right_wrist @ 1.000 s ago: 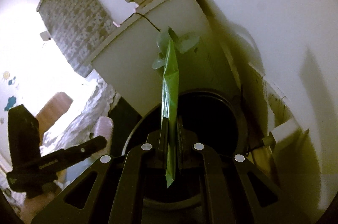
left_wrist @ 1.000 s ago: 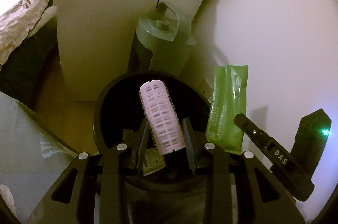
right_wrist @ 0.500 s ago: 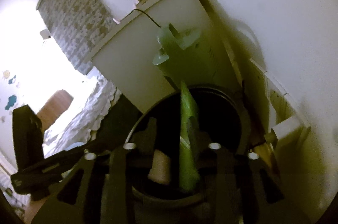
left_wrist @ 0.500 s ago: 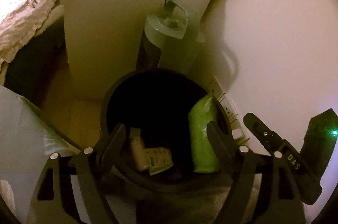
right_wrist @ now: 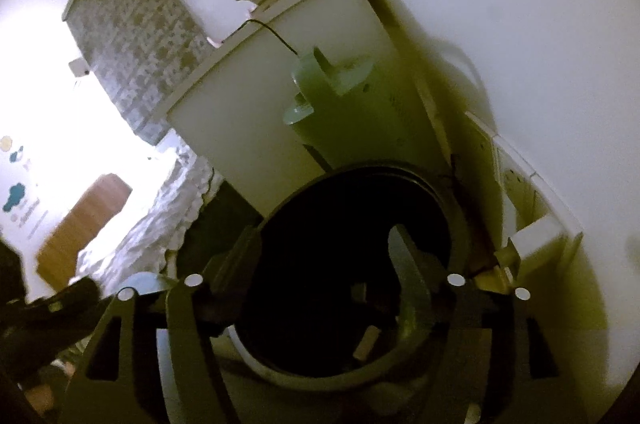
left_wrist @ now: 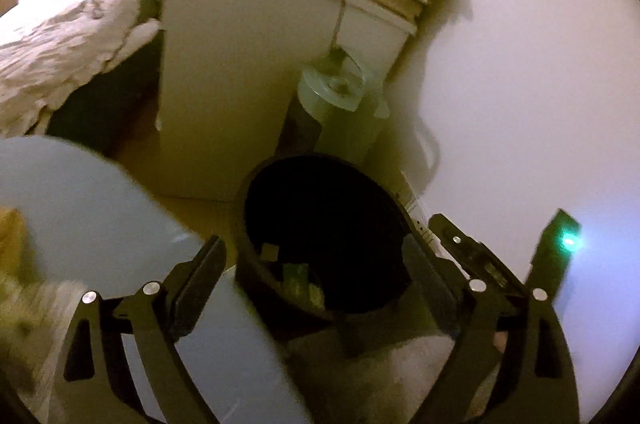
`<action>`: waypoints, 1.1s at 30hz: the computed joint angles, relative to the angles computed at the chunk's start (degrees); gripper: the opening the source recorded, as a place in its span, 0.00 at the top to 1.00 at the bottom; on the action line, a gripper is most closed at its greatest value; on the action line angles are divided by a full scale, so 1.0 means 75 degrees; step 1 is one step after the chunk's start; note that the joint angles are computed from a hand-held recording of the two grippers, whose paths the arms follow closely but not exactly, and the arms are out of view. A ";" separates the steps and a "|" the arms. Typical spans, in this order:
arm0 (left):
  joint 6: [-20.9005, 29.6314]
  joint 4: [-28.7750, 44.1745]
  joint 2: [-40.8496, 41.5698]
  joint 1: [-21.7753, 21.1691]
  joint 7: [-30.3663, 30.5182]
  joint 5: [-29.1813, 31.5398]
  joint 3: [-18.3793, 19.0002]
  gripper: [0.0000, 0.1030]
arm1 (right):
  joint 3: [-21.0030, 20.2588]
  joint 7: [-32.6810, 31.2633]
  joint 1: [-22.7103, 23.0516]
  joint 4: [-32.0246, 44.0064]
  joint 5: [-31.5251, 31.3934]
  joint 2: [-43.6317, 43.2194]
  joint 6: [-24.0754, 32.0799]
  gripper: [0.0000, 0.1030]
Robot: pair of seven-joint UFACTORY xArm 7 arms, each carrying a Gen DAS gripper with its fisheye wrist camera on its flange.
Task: Collect trash
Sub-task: 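Grasp the red milk carton with the right tool while the left tool grasps the green milk box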
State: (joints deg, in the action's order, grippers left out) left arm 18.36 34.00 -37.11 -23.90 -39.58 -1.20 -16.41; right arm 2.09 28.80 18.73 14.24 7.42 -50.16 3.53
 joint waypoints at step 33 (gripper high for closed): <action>0.7176 -0.2656 -0.8840 0.5000 0.2281 0.0781 0.3846 0.13 | 0.3108 -0.0055 0.4221 0.6389 -0.1241 0.5906 0.3545 0.44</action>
